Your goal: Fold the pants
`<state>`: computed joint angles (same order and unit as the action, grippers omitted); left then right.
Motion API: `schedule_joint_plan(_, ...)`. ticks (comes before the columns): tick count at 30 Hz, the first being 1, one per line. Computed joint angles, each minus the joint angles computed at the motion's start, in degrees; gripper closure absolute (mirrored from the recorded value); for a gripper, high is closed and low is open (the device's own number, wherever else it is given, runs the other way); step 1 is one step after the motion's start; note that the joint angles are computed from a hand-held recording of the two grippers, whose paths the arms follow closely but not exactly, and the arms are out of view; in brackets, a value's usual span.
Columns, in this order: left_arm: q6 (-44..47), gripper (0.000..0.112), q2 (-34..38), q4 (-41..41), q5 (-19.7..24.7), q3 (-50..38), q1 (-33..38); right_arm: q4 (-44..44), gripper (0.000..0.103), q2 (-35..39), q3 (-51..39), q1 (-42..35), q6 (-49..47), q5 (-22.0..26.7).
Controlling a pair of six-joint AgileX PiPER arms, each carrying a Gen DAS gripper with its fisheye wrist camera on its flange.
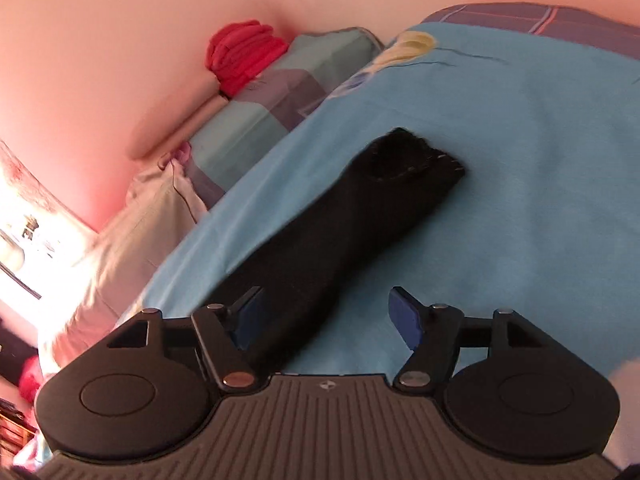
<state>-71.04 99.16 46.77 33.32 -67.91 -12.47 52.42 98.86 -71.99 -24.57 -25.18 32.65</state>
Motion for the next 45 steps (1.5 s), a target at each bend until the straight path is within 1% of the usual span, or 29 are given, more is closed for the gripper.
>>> schedule_joint_plan(1, 0.06, 0.009, -0.05, 0.21, 0.71, -0.31, -0.66, 3.31, 0.026, -0.64, 0.97, -1.32, -2.36, 1.44)
schedule_joint_plan(3, 1.70, 0.009, 0.13, -0.94, 1.83, -1.49, -1.49, 6.17, 0.019, 0.30, 0.26, -3.48, -2.50, 5.31)
schedule_joint_plan(5, 2.04, 0.009, 0.73, -2.42, 1.92, -2.28, -1.56, 4.42, 0.019, 3.83, -3.56, -4.32, -0.86, 11.57)
schedule_joint_plan(6, 2.57, 0.009, 1.37, -4.12, 1.39, -2.77, -1.18, 3.12, 0.019, 6.70, -7.23, -3.96, -0.13, 15.29)
schedule_joint_plan(7, 3.49, 0.009, 2.02, -6.48, 0.04, -2.92, -0.47, 2.93, 0.019, 8.38, -8.60, -3.60, -0.40, 17.34)
schedule_joint_plan(8, 3.14, 0.009, 2.98, -7.59, -1.40, -2.77, 0.05, 4.05, 0.019, 8.35, -7.95, -3.82, -2.02, 17.11)
schedule_joint_plan(9, 1.25, 0.009, 3.98, -6.41, -1.55, -2.71, -0.13, 6.84, 0.016, 8.75, -7.19, -2.79, -5.92, 14.65)
schedule_joint_plan(10, -2.01, 0.009, 4.62, -2.94, -1.47, -2.18, -0.87, 8.01, 0.015, 8.73, -6.53, -2.83, -7.54, 14.18)
schedule_joint_plan(11, -7.29, 0.009, 5.06, 2.79, -1.30, -1.08, -2.13, 9.69, 0.015, 10.31, -7.74, -2.06, -9.31, 12.27)
schedule_joint_plan(12, -11.19, 0.009, 5.49, 7.18, -0.67, -0.34, -3.25, 10.42, 0.015, 11.50, -9.02, -1.83, -9.53, 11.86)
schedule_joint_plan(15, -17.76, 0.009, 6.18, 14.79, 0.58, 1.08, -5.03, 13.20, 0.016, 14.42, -11.61, -1.57, -12.36, 11.24)
schedule_joint_plan(16, -19.71, 0.009, 6.25, 16.87, 0.59, 1.65, -5.27, 16.36, 0.016, 16.26, -12.65, -1.07, -15.60, 9.40)
schedule_joint_plan(18, -22.01, 0.009, 6.16, 19.05, 0.37, 2.34, -5.39, 22.94, 0.016, 16.59, -10.77, -1.46, -22.37, 8.50)
schedule_joint_plan(19, -22.48, 0.009, 6.20, 19.50, 0.21, 2.42, -5.31, 23.30, 0.016, 16.57, -10.62, -1.45, -22.74, 8.43)
schedule_joint_plan(21, -23.30, 0.009, 6.12, 20.24, -0.07, 2.69, -5.19, 26.38, 0.019, 16.94, -10.15, -0.62, -25.44, 6.02)
schedule_joint_plan(22, -23.59, 0.009, 6.09, 20.50, -0.14, 2.79, -5.16, 25.52, 0.020, 17.08, -10.82, -0.31, -24.37, 5.82)
schedule_joint_plan(25, -24.42, 0.009, 5.91, 21.16, -0.38, 3.18, -5.12, 23.39, 0.022, 17.78, -12.43, -1.38, -21.93, 10.36)
schedule_joint_plan(26, -24.77, 0.009, 5.88, 21.35, -0.58, 3.27, -5.09, 25.63, 0.022, 17.94, -11.78, -2.84, -22.06, 13.69)
schedule_joint_plan(27, -25.36, 0.009, 5.68, 21.71, -0.83, 3.60, -5.05, 26.66, 0.024, 18.15, -11.63, -3.65, -21.82, 14.73)
schedule_joint_plan(28, -25.86, 0.009, 5.46, 22.01, -1.23, 3.90, -4.88, 27.29, 0.031, 18.63, -11.82, -4.25, -20.31, 14.96)
schedule_joint_plan(30, -27.16, 0.009, 4.88, 22.76, -2.21, 4.64, -4.47, 27.56, 0.040, 19.04, -12.15, -4.80, -18.42, 15.20)
schedule_joint_plan(31, -27.84, 0.009, 4.64, 23.16, -2.71, 4.96, -4.26, 28.78, 0.041, 19.88, -12.57, -5.96, -16.86, 16.97)
schedule_joint_plan(33, -28.81, 0.009, 4.32, 23.75, -3.36, 5.40, -4.01, 30.15, 0.044, 20.35, -12.43, -6.53, -16.18, 17.34)
schedule_joint_plan(37, -28.81, 0.009, 4.30, 23.84, -3.30, 5.43, -4.05, 27.48, 0.051, 21.05, -14.72, -4.49, -13.82, 13.27)
schedule_joint_plan(40, -30.88, 0.009, 3.60, 25.07, -4.46, 6.28, -3.61, 26.02, 0.049, 20.72, -15.26, -4.07, -9.64, 12.00)
schedule_joint_plan(42, -33.74, 0.009, 2.69, 26.88, -6.30, 7.45, -2.79, 30.66, 0.051, 18.41, -10.73, -4.20, -11.82, 7.66)
schedule_joint_plan(43, -34.99, 0.009, 2.28, 27.71, -7.18, 7.96, -2.33, 31.98, 0.049, 15.31, -6.14, -5.08, -11.76, 3.89)
schedule_joint_plan(44, -35.85, 0.009, 2.03, 28.29, -7.93, 8.28, -1.91, 33.00, 0.049, 13.25, -3.21, -5.44, -12.66, 2.08)
schedule_joint_plan(45, -36.47, 0.009, 1.92, 28.74, -8.22, 8.44, -1.78, 31.74, 0.049, 12.48, -2.38, -5.70, -11.92, 1.91)
